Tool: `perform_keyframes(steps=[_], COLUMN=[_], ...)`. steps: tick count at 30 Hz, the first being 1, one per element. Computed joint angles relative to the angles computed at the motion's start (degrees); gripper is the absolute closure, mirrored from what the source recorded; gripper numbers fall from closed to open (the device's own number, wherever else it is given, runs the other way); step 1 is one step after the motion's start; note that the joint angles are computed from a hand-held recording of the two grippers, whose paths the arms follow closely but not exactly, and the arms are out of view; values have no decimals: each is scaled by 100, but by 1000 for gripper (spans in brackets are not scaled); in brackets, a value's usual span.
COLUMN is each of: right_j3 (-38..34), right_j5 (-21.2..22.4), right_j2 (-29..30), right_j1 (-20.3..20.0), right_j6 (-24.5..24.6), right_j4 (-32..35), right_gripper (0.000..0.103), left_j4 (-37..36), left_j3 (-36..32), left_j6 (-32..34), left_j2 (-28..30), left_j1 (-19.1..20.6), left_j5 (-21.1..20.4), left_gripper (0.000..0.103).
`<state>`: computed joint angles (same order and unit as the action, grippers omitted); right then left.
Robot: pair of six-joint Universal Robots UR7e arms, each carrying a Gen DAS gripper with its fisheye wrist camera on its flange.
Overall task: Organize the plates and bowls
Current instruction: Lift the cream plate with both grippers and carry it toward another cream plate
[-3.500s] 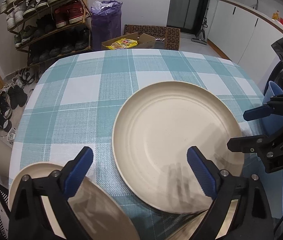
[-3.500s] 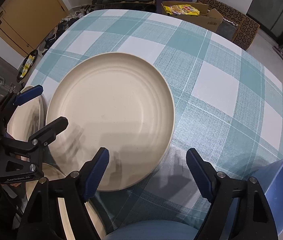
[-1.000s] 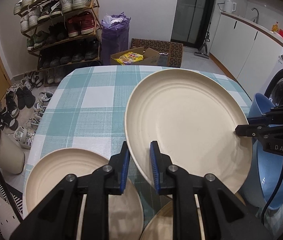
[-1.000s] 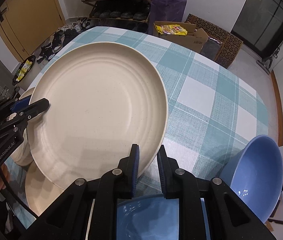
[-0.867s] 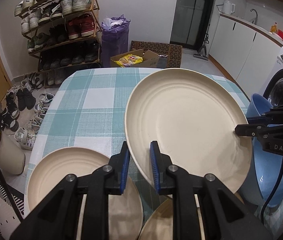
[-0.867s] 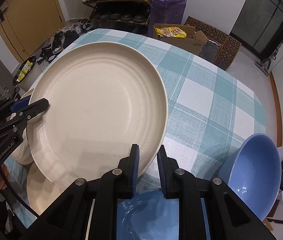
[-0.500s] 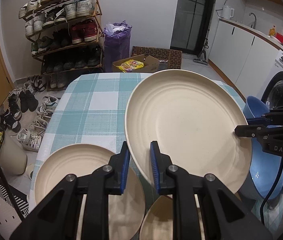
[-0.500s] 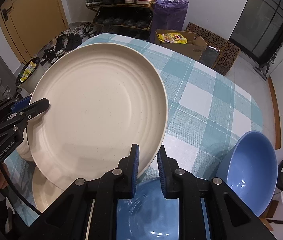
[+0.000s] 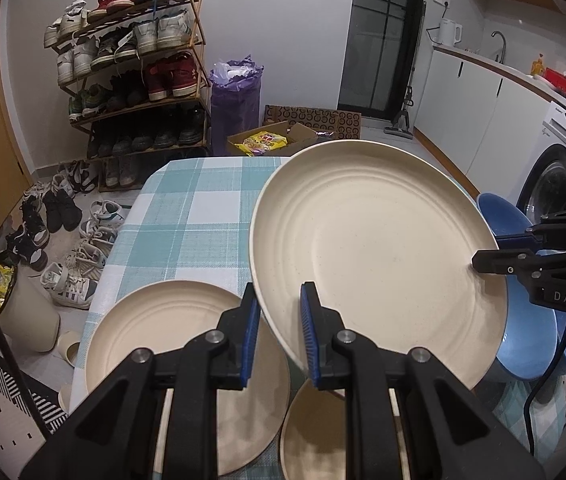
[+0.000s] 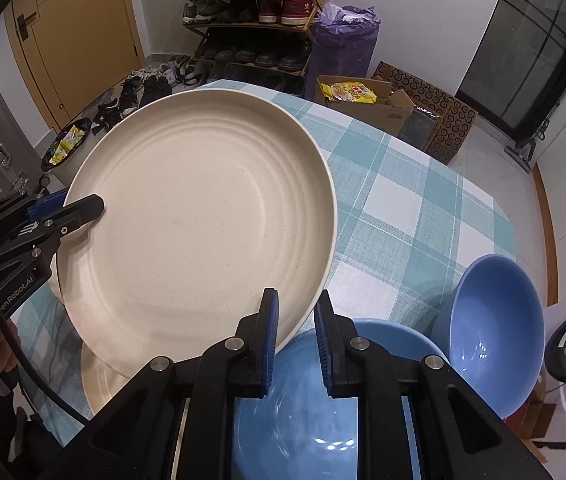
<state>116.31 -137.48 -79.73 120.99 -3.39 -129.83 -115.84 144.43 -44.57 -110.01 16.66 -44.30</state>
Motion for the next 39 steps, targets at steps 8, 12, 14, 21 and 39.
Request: perform_keyframes(steps=[8,12,14,21,39], right_j3=[191,320,382,607,1091], right_j5=[21,31,34,30,280], right_j2=[-265,-424,-501,-718,-959], right_j1=[218,338,380,514,510], right_j6=[45,100,105,120,12], right_j4=[4,20,20,-12,-296], right_gripper=[85,85,85,85,85], left_j4=[746,1038,1169,1798,3368], left_j3=[36,61,89,192,345], left_j6=[-494,-672,-766,-1260,-2423], left_j2=[-451,-636,-739,-1095,-2058], left_j1=[-478,-660,-755,-1162,-2012], left_j5=[41,15,0,-85,-463], left_gripper=[85,85,85,85,85])
